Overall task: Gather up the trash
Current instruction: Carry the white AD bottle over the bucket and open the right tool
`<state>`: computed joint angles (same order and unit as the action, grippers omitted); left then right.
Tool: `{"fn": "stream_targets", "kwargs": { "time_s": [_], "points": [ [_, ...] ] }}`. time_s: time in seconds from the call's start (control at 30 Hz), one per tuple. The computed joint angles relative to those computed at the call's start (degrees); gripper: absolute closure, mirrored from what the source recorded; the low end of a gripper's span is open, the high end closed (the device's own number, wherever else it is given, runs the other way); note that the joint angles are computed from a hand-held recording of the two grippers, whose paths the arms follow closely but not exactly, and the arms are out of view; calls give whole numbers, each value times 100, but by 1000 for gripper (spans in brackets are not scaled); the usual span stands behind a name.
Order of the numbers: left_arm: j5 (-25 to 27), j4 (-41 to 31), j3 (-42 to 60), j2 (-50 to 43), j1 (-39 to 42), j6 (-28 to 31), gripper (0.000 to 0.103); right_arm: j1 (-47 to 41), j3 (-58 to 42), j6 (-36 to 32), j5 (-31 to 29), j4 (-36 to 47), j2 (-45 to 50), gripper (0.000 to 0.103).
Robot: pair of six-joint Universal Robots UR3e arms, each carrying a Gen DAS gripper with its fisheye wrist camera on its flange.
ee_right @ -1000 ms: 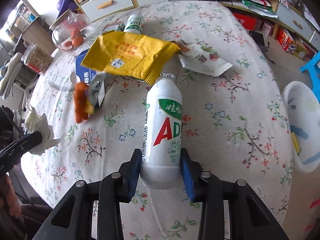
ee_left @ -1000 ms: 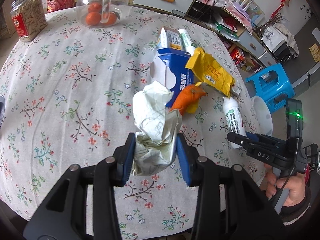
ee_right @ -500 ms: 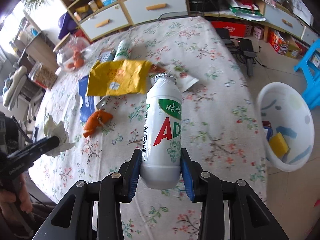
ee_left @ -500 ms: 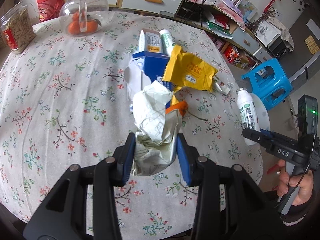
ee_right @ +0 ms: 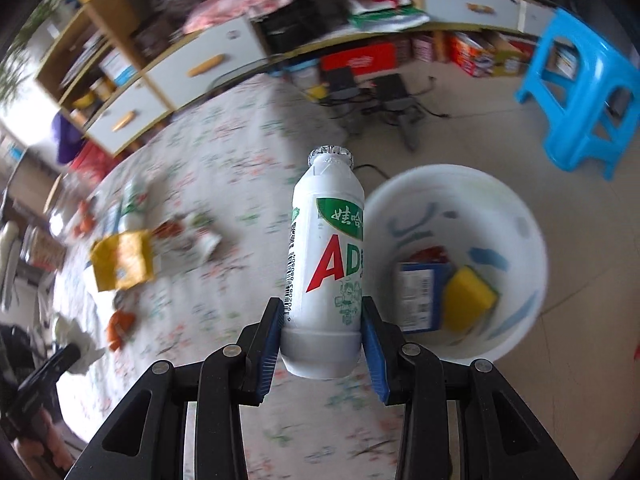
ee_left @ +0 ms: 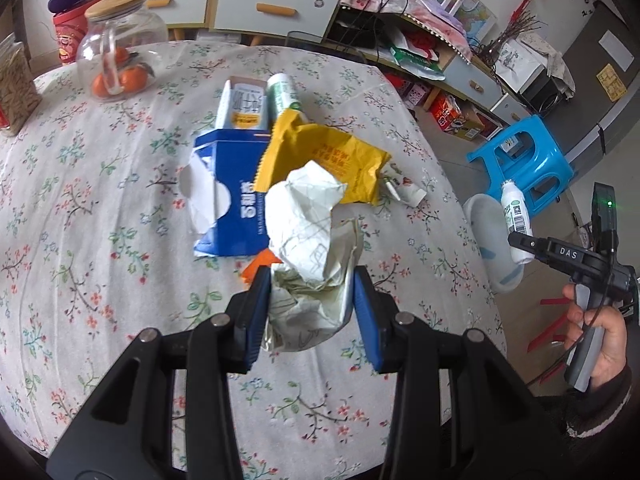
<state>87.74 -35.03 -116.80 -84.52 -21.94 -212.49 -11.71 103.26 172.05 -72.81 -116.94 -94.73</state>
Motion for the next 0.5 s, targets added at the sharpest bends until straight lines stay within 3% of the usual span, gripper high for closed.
{"fn": "stream_targets", "kwargs": {
  "time_s": [0.5],
  "points": [
    [-96,222,1139,-1265,-445,-71,61,-649,88,-151,-77,142,420,64]
  ]
}}
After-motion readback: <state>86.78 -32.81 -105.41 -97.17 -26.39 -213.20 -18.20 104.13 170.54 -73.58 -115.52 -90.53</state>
